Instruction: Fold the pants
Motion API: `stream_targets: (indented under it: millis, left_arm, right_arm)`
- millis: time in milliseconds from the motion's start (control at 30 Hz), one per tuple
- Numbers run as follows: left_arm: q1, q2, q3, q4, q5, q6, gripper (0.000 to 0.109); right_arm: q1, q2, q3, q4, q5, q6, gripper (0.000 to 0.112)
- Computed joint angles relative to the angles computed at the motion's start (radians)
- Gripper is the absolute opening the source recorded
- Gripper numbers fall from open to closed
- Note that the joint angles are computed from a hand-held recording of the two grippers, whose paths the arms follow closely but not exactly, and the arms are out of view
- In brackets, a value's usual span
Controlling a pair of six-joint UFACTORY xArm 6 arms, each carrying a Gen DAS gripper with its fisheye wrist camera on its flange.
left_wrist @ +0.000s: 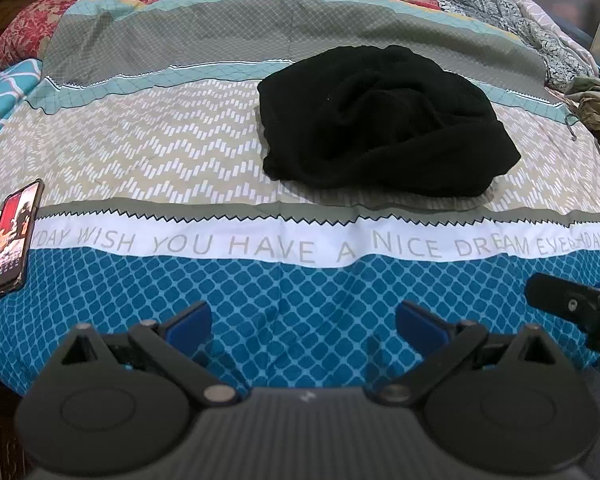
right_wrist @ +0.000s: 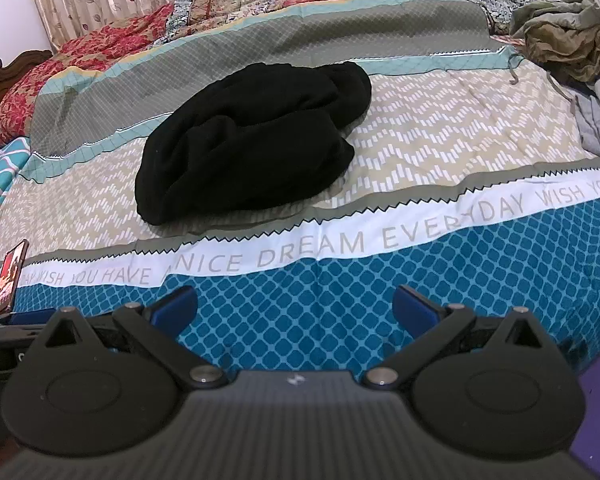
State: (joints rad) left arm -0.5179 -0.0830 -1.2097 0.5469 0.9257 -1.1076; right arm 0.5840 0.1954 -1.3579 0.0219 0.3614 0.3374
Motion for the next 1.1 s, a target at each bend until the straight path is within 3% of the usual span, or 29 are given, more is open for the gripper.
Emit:
stream_targets:
  millis: [500, 700, 833, 1100]
  left_arm:
    - [0.010, 0.002, 0.014, 0.007, -0.012, 0.002, 0.102]
    - [0.042, -0.022, 0.048, 0.039, -0.056, -0.009, 0.102]
    - [0.073, -0.048, 0.079, 0.059, -0.097, -0.023, 0.102]
    - [0.128, -0.092, 0.129, 0.062, -0.148, -0.036, 0.102]
  right_arm:
    - [0.000, 0.009, -0.007, 0.024, 0.021, -0.005, 0.103]
    - [-0.012, 0.037, -0.041, 0.094, 0.025, -0.044, 0.103]
    - [-0.042, 0.094, -0.119, 0.200, 0.017, -0.084, 0.103]
    - [-0.077, 0.333, -0.449, 0.163, 0.074, 0.049, 0.103]
